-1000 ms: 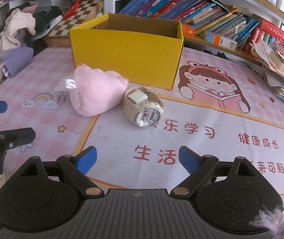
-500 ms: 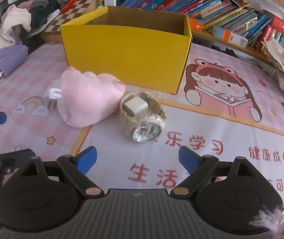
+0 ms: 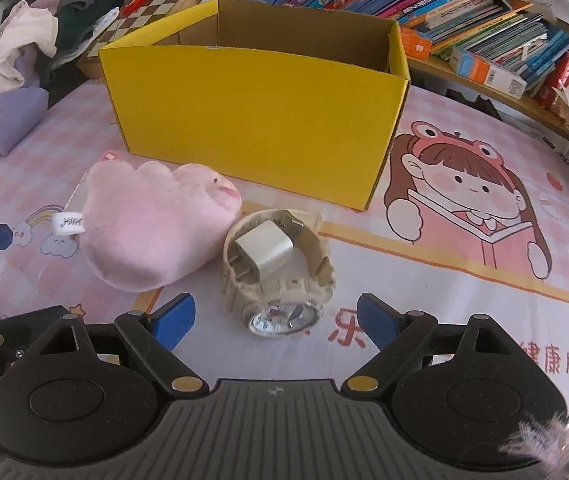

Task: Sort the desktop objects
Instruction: 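Grasp the pink plush pig with the left gripper while the right gripper grasps the white watch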

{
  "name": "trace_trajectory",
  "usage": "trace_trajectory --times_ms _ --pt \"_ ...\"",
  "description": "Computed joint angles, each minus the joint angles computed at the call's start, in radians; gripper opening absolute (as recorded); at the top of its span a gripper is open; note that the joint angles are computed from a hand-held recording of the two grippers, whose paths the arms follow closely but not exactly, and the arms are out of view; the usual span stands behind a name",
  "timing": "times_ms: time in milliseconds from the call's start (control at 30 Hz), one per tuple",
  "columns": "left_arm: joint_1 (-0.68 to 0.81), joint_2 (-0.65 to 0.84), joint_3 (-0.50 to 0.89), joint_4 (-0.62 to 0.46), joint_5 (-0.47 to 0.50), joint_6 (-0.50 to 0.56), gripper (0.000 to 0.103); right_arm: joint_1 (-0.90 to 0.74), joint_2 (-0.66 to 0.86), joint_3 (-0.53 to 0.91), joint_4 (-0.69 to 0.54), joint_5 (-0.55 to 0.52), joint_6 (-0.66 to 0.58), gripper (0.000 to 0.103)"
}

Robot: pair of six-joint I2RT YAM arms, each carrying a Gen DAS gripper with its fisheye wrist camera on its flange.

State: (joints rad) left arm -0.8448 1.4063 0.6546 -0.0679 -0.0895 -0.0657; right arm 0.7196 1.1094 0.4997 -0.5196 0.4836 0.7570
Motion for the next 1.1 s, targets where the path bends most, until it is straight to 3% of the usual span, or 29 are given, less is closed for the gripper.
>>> trace_trajectory --times_ms 267,467,1100 --pt "-0.029 0.059 0.049 0.0 -0.044 0.004 0.091 -0.111 0.014 -0.019 0.091 -0.09 -0.114 0.079" --pt "-0.044 0.09 0.072 0.007 -0.065 0.011 0.091 -0.184 0.019 -0.037 0.139 -0.176 -0.165 0.065" --pt "-0.08 0.244 0.188 0.076 -0.088 0.152 0.087 -0.214 -0.127 -0.08 0.115 -0.177 -0.217 0.062"
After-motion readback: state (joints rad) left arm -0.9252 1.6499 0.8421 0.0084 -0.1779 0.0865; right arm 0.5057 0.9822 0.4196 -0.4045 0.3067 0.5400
